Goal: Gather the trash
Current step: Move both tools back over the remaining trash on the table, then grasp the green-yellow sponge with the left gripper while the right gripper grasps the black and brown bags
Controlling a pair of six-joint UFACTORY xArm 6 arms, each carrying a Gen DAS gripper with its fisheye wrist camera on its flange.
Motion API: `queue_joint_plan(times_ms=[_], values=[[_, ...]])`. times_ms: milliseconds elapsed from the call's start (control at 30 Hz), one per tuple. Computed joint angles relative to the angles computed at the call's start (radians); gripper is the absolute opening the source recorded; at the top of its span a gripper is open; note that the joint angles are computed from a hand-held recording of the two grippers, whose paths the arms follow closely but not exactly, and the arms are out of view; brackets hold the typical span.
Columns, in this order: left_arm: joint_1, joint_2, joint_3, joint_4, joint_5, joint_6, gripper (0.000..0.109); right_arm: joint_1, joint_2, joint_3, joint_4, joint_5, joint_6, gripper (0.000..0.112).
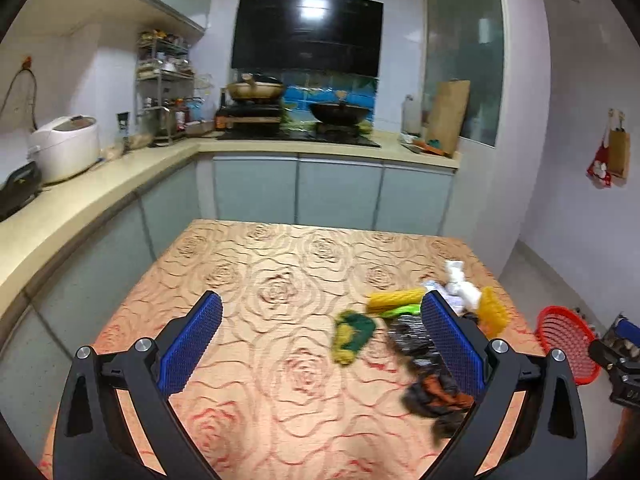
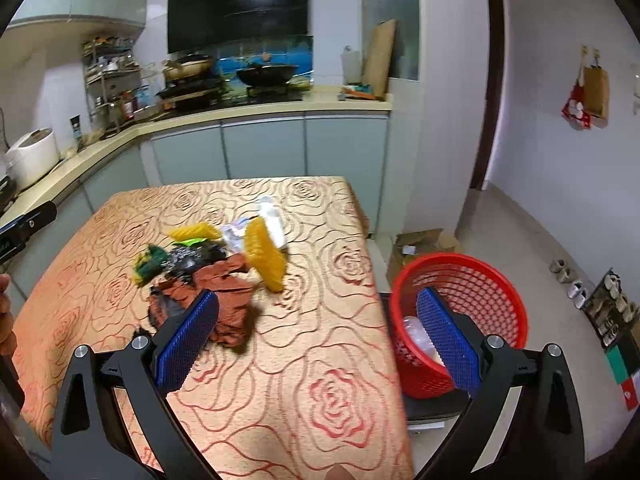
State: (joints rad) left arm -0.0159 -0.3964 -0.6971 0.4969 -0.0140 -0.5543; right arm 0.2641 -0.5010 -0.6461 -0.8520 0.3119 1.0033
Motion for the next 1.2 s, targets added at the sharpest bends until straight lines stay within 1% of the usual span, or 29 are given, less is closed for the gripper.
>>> queue_joint_plan(times_ms=[33, 133, 300, 367, 400, 533, 567, 633, 700, 733, 800, 867, 933, 1000, 1100, 1200], values=[[0.008, 0.005, -0.001, 0.002, 0.003, 0.006, 0.096, 0.007, 0.009, -0.003, 0.006, -0.001, -0.004, 0.097], [0.013, 0.008, 0.022, -0.146, 0.012, 0.153, 0.096, 0.021, 0.033, -0.012, 0.032, -0.003, -0.023, 0.097], [0.018, 0.041, 0.027, -0.216, 0.01, 0.236, 0.096, 0.027, 0.053, -0.02, 0.063, -0.002, -0.043, 0.097], [0.003, 0.064, 0.023, -0.279, 0.008, 0.298, 0.096, 0.028, 0.059, -0.026, 0.062, 0.002, -0.041, 0.097], [-0.011, 0.076, 0.021, -0.345, 0.004, 0.361, 0.096, 0.027, 0.062, -0.028, 0.063, 0.002, -0.041, 0.097], [-0.047, 0.142, -0.012, -0.418, -0.003, 0.45, 0.096, 0.026, 0.078, -0.042, 0.059, 0.012, -0.038, 0.097], [-0.052, 0.162, -0.024, -0.41, -0.003, 0.448, 0.096, 0.025, 0.08, -0.042, 0.061, 0.011, -0.04, 0.097], [-0.07, 0.207, -0.058, -0.455, 0.008, 0.503, 0.096, 0.023, 0.083, -0.045, 0.061, 0.016, -0.041, 0.097], [-0.072, 0.255, -0.102, -0.404, 0.033, 0.464, 0.096, 0.019, 0.089, -0.049, 0.06, 0.017, -0.04, 0.097], [-0.075, 0.269, -0.113, -0.401, 0.033, 0.464, 0.096, 0.016, 0.091, -0.051, 0.059, 0.018, -0.037, 0.097], [-0.074, 0.305, -0.146, -0.346, 0.04, 0.418, 0.096, 0.01, 0.095, -0.053, 0.061, 0.016, -0.037, 0.097], [-0.08, 0.331, -0.168, -0.356, 0.041, 0.425, 0.095, 0.004, 0.101, -0.056, 0.063, 0.016, -0.039, 0.097], [-0.085, 0.355, -0.189, -0.37, 0.049, 0.434, 0.093, -0.002, 0.109, -0.059, 0.069, 0.014, -0.044, 0.097], [-0.103, 0.378, -0.21, -0.478, 0.068, 0.532, 0.086, -0.005, 0.116, -0.062, 0.069, 0.013, -0.042, 0.097], [-0.122, 0.405, -0.233, -0.551, 0.086, 0.608, 0.081, -0.01, 0.127, -0.066, 0.079, 0.008, -0.051, 0.097], [-0.141, 0.436, -0.265, -0.654, 0.116, 0.71, 0.076, -0.009, 0.14, -0.071, 0.089, -0.001, -0.059, 0.097]])
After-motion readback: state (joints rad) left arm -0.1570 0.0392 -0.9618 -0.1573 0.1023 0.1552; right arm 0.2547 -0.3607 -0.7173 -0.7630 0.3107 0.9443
